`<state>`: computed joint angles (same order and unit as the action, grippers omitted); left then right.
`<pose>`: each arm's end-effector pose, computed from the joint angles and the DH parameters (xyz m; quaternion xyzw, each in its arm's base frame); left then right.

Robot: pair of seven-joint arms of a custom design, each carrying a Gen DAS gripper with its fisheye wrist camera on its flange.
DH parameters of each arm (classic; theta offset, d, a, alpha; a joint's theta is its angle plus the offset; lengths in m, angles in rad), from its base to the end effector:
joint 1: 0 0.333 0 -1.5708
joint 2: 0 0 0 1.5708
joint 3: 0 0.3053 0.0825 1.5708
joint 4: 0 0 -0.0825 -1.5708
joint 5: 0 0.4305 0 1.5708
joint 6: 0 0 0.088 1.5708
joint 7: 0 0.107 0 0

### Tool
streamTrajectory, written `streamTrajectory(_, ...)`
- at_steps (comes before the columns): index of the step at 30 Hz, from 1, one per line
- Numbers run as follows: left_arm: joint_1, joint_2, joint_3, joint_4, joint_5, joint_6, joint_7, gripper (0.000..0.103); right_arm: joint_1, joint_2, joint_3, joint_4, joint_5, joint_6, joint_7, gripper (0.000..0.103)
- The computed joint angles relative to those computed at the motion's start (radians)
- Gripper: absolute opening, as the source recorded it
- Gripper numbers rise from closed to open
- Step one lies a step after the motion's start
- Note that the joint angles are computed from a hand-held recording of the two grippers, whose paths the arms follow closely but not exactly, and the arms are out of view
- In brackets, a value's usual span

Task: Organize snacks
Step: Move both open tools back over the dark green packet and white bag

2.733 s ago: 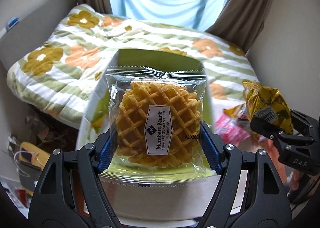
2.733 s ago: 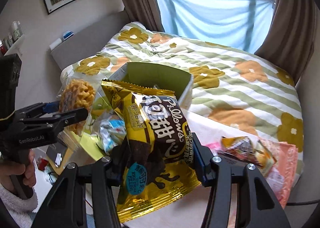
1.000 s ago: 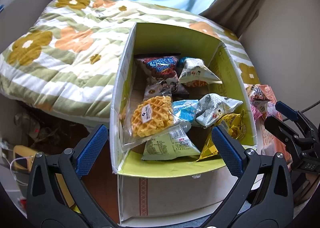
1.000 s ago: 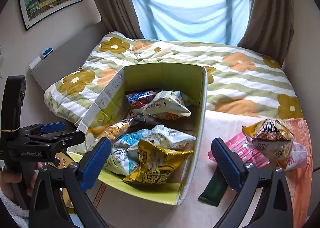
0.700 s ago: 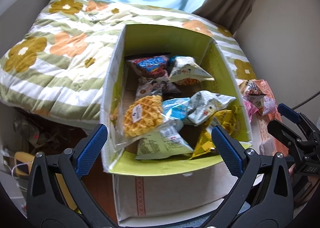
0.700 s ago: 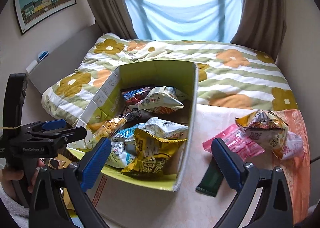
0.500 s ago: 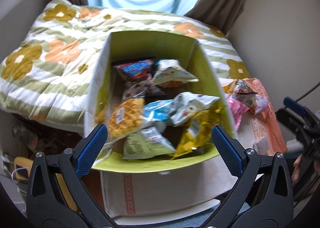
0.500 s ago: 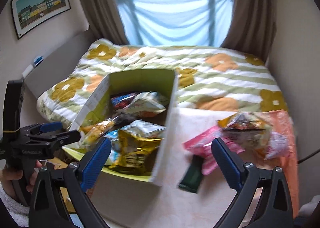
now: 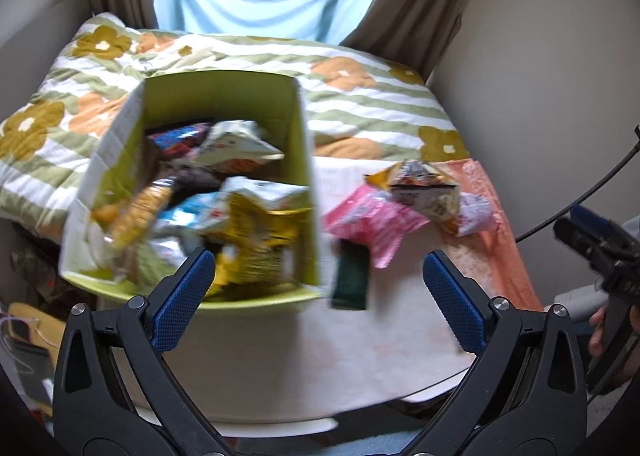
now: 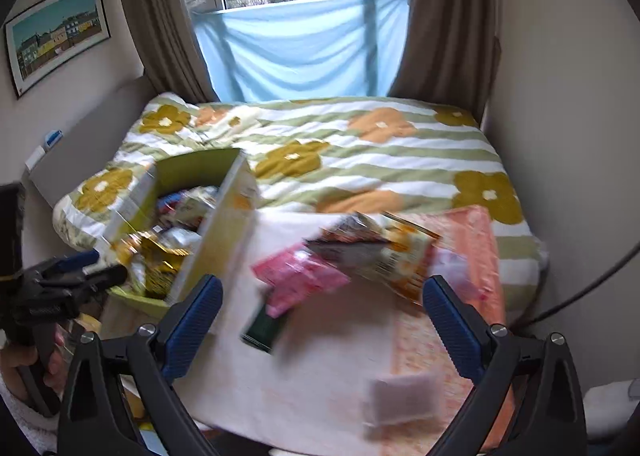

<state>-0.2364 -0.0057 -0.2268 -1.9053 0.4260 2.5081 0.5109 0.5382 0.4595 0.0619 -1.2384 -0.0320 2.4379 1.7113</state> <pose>0.5782 -0.2926 0.5396 -0.7654 0.5471 -0.2885 0.1780 0.6535 0.4328 0.5781 -0.7918 0.4920 -0.1482 0.3303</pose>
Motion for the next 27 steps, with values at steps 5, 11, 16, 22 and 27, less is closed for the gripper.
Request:
streamTrajectory(5, -0.055, 0.095, -0.022, 0.108, 0.103, -0.083, -0.129, 0.103, -0.082, -0.068, 0.031, -0.135, 0.102, 0.043, -0.122, 0.1)
streamTrajectory(11, -0.133, 0.225, -0.02, 0.231, 0.133, -0.17, -0.18, 0.103, -0.138, -0.079, 0.041, -0.214, 0.194, 0.025, -0.22, 0.1)
streamTrajectory(16, -0.18, 0.353, -0.006, 0.338, 0.113, -0.231, -0.117, 0.103, -0.138, -0.084, 0.018, -0.292, 0.183, 0.021, -0.22, 0.1)
streamTrajectory(22, -0.211, 0.489, 0.031, 0.443, 0.108, -0.261, -0.043, 0.098, -0.151, -0.08, 0.03, -0.374, 0.211, 0.045, -0.227, 0.1)
streamTrajectory(27, -0.213, 0.555, 0.061, 0.476, 0.101, -0.247, -0.012, 0.078, -0.118, -0.074, 0.01, -0.413, 0.147, 0.09, -0.182, 0.1)
